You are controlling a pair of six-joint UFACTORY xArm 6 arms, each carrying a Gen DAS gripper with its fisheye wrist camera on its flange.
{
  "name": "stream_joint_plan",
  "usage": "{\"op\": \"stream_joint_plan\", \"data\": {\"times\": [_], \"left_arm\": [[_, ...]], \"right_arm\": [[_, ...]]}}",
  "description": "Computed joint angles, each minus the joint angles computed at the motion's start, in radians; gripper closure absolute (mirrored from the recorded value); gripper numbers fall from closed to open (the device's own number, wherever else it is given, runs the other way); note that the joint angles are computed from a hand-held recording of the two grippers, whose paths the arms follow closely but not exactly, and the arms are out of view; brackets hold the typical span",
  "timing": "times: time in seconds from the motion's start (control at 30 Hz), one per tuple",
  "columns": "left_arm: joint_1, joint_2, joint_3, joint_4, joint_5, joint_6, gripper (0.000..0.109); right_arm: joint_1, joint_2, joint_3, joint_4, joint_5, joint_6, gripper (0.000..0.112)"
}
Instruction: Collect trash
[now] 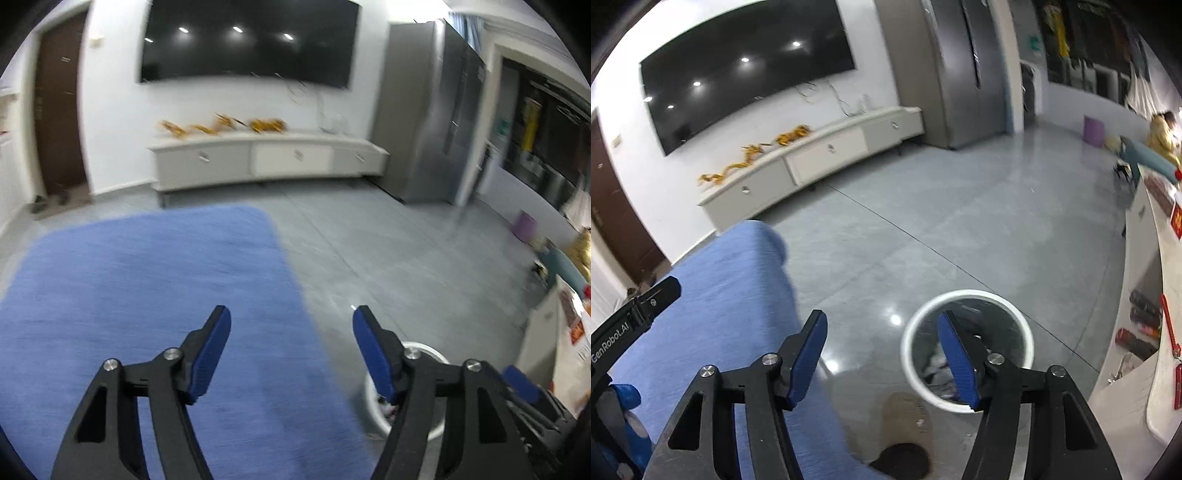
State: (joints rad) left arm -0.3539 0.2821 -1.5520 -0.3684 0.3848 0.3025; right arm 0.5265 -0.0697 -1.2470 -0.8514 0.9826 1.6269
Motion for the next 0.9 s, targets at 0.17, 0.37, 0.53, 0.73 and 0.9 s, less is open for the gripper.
{"op": "stream_joint_plan", "data": {"times": [0.17,0.37,0.53,0.73,0.9], "left_arm": [[0.112,-0.109,0.128,0.167,-0.11,-0.122,0.036],[0.198,-0.207,0.254,0.306,-0.181,-0.19,0.036],[0.247,-0.29,0.352,0.271,-0.235,-0.163,0.036],[0.262,-0.373,0.439,0.365,-0.291,-0.264,0.031],[0.26,-0.395,0.46,0.384,-0.346,-0.309,0.014]], "right_arm": [[0.114,0.092,-0.148,-0.072,0.103,0.018,0.038],[0.228,0.153,-0.279,-0.204,0.247,0.05,0.022],[0.284,0.176,-0.326,-0.275,0.307,0.061,0.013],[0.306,0.163,-0.313,-0.292,0.325,0.061,0.01],[0.316,0.172,-0.321,-0.314,0.351,0.075,0.009]]}}
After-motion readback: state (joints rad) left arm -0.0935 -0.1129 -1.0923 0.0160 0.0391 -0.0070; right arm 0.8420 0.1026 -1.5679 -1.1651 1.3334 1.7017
